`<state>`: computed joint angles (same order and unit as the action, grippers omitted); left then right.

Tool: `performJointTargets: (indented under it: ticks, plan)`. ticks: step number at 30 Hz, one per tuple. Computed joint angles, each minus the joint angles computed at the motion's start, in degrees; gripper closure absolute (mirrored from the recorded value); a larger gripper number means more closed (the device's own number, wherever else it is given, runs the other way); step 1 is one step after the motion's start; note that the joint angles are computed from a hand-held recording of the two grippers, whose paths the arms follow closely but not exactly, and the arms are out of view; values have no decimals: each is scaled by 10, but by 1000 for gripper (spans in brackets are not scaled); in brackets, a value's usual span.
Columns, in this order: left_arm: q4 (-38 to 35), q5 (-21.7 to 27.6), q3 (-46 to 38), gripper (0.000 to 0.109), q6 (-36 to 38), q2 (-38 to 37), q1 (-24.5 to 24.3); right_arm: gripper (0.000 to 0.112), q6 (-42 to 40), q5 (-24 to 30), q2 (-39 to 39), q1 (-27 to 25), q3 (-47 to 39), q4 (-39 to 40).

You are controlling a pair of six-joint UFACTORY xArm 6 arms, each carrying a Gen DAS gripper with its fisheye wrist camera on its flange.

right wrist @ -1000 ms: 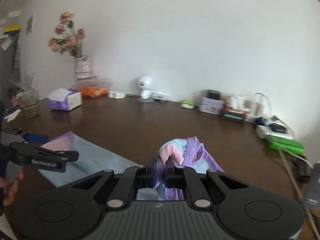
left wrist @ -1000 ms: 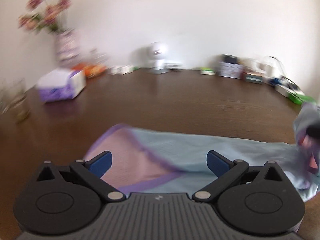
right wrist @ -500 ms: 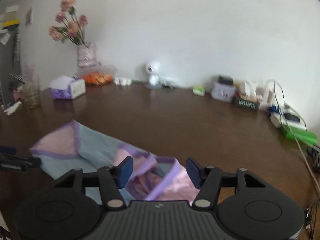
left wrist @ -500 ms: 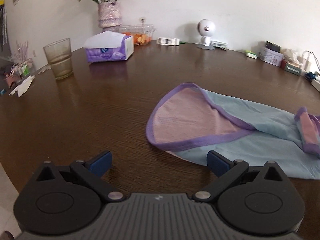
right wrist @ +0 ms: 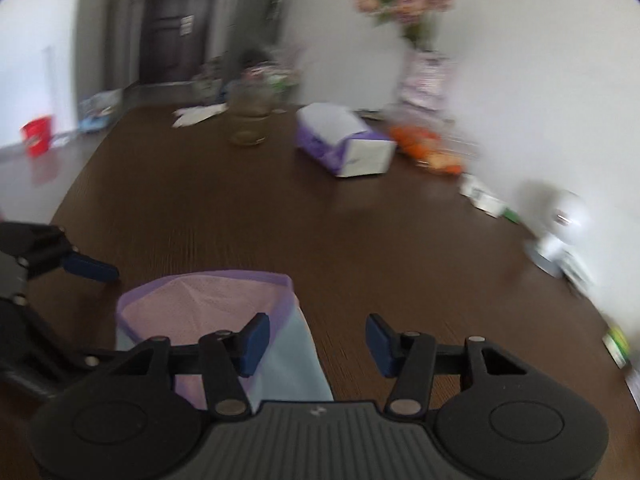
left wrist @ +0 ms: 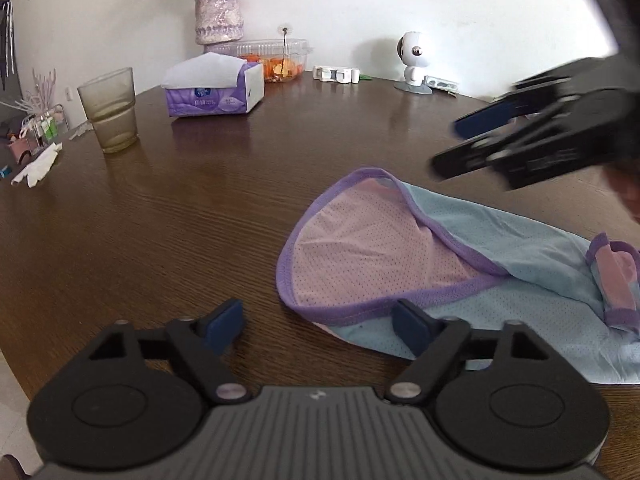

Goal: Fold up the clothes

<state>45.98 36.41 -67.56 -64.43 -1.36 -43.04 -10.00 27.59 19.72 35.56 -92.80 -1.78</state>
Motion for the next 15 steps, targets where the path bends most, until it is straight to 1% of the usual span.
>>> performJointTargets:
  ticks: [1,3,4,5,6,7,8,9,10,11,12,14,15]
  plan:
    - [0,3,-1,36,-3,0,-1,61,-35,32,39,-3,-54,31]
    - [1,1,-1,48,-4,-1,-1,61,-86,93,101,-11,-143,101]
    - [2,-5,-1,54,-2,-1,0,68,-93,115,116,-12,-165,120]
    - [1,-15,-1,69,1,1,3,87,-97,132,127,-12,-181,131]
    - [-7,-30,-3,84,15,4,9,96,-97,135,129,-12,-183,131]
    - [-21,-49,-7,89,36,12,17,101,-92,131,130,-11,-180,129]
    - [-33,-63,-19,94,58,25,23,103,-76,113,124,-10,-166,117]
    - [-40,-69,-40,98,82,44,29,104,-45,96,119,-8,-152,92]
    - [-46,-70,-67,100,110,68,33,107,10,77,114,-6,-137,42]
    - [-53,-72,-98,101,141,93,37,108,70,59,107,-8,-119,-18]
    - [-71,-76,-136,102,181,125,41,109,130,52,101,-14,-108,-75]
    - [-140,-76,-232,104,281,200,47,109,250,68,94,-35,-103,-155]
    - [-182,-78,-292,104,336,244,48,109,310,77,84,-50,-93,-179]
